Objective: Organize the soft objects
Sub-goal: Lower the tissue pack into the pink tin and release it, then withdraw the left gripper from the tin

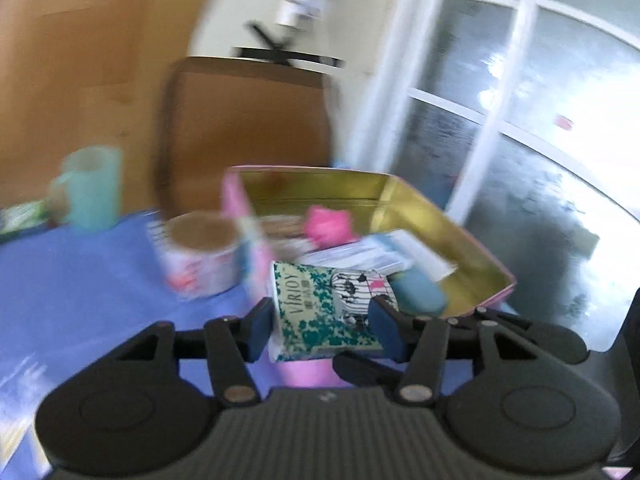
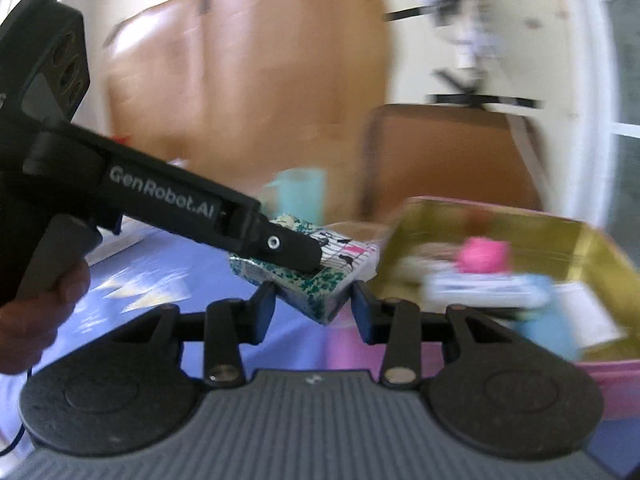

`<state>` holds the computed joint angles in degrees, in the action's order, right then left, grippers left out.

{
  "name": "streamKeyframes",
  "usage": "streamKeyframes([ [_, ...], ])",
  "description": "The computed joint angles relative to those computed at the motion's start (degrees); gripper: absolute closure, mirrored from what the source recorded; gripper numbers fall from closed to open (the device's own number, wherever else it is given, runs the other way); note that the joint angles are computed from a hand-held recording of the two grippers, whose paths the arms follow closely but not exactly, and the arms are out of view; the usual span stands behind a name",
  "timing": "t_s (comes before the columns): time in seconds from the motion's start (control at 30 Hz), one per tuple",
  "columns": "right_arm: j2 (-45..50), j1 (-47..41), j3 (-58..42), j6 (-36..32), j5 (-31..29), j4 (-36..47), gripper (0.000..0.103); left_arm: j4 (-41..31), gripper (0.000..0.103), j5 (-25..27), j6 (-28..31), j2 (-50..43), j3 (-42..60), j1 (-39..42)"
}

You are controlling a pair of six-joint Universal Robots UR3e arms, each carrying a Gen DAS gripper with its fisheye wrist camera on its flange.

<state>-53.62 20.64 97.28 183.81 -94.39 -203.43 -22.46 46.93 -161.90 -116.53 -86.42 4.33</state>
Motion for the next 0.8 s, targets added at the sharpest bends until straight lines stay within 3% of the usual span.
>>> streamKeyframes([
  [0.07,-2.5,-2.6,3.3,0.3,-0.5,0.0,0.058,-5.2,0.041,2.0,-1.0,-5.5,9.6,-4.3],
  [0.13,-4.6,-5.3,4.4,1.4,-0.3,4.0,0.057,-11.1,0.014,6.6,-1.2,-11.1,19.3,-8.4],
  [0.17,-4.7,-6.8,3.3,2.0,0.6,7.2,0.056,-10.5,0.013,11.3,-3.0,-13.3,22.3,-10.6],
  [0.23,-3.7,-9.7,-1.3,3.1,2.5,15.5,0.058,-10.1,0.013,15.7,-4.8,-15.7,25.7,-12.5],
  [0.3,-1.0,-11.3,-7.4,3.7,3.1,21.8,0.058,-7.5,0.011,15.6,-6.7,-15.2,24.2,-11.9],
  [0.37,2.7,-10.5,-14.3,2.6,-0.1,25.0,0.058,-3.5,0.008,17.0,-8.8,-13.5,20.7,-11.5],
  [0.47,10.2,-7.2,-24.3,-0.6,-9.9,24.9,0.058,0.6,0.007,17.6,-9.8,-10.5,15.8,-9.9],
  [0.53,10.6,-8.1,-24.8,0.7,-7.8,24.8,0.058,4.2,0.005,17.6,-9.8,-7.8,11.2,-8.6],
  [0.8,0.7,-6.3,-2.4,10.3,-7.0,3.9,0.053,11.5,0.004,21.1,-8.0,0.8,-2.9,-5.1],
])
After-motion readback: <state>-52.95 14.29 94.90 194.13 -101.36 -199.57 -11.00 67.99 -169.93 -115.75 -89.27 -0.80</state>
